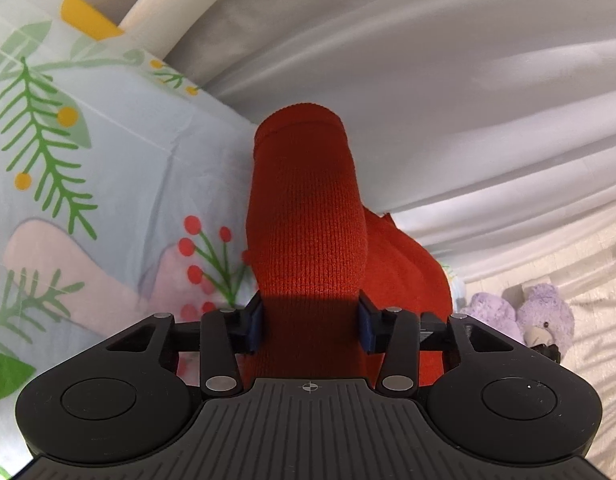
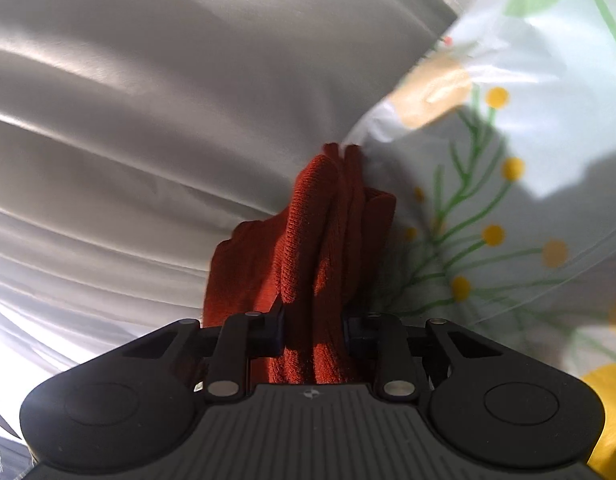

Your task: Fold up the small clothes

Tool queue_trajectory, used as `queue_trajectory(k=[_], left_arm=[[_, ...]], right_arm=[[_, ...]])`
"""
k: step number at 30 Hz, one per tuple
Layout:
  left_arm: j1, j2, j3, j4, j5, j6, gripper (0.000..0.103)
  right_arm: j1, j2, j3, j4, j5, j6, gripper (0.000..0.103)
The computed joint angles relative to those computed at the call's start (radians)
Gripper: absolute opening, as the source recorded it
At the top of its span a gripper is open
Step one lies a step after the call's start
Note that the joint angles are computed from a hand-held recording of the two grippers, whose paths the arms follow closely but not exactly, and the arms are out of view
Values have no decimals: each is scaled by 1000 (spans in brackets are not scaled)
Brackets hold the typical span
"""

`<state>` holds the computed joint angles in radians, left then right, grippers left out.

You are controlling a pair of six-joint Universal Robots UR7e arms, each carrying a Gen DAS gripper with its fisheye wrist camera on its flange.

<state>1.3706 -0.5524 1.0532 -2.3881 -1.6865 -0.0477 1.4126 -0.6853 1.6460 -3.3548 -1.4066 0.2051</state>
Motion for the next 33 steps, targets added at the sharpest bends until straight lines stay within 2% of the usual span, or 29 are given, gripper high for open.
queue_trajectory(k=[3, 11, 17, 22, 24, 26, 28, 30, 33], left_arm=[[-8, -32, 29, 0, -8, 6, 47], [-16, -186, 160, -1, 24, 9, 47], [-19, -301, 259, 5, 149, 4, 47], [-2, -341, 328, -31, 274, -3, 52], [4, -352, 362, -68, 323, -10, 56], [8, -371, 390, -96, 361, -22, 57], [16, -395, 425, -154, 367, -27, 60], [7, -408, 457, -228, 401, -17, 62], [-26, -378, 465, -329, 497, 43, 71]], right_arm=[[26, -4, 3, -4, -4, -30, 23], [87, -4, 27, -5, 10, -4, 23], [144, 33, 12, 54, -4, 37, 23], [176, 104, -56, 150, -44, 112, 23], [191, 131, -83, 172, -95, 111, 23], [212, 137, -76, 131, -191, 75, 27], [238, 131, -56, 70, -324, 66, 34], [258, 133, -32, -30, -435, 50, 35], [277, 136, -21, -101, -473, -25, 35]])
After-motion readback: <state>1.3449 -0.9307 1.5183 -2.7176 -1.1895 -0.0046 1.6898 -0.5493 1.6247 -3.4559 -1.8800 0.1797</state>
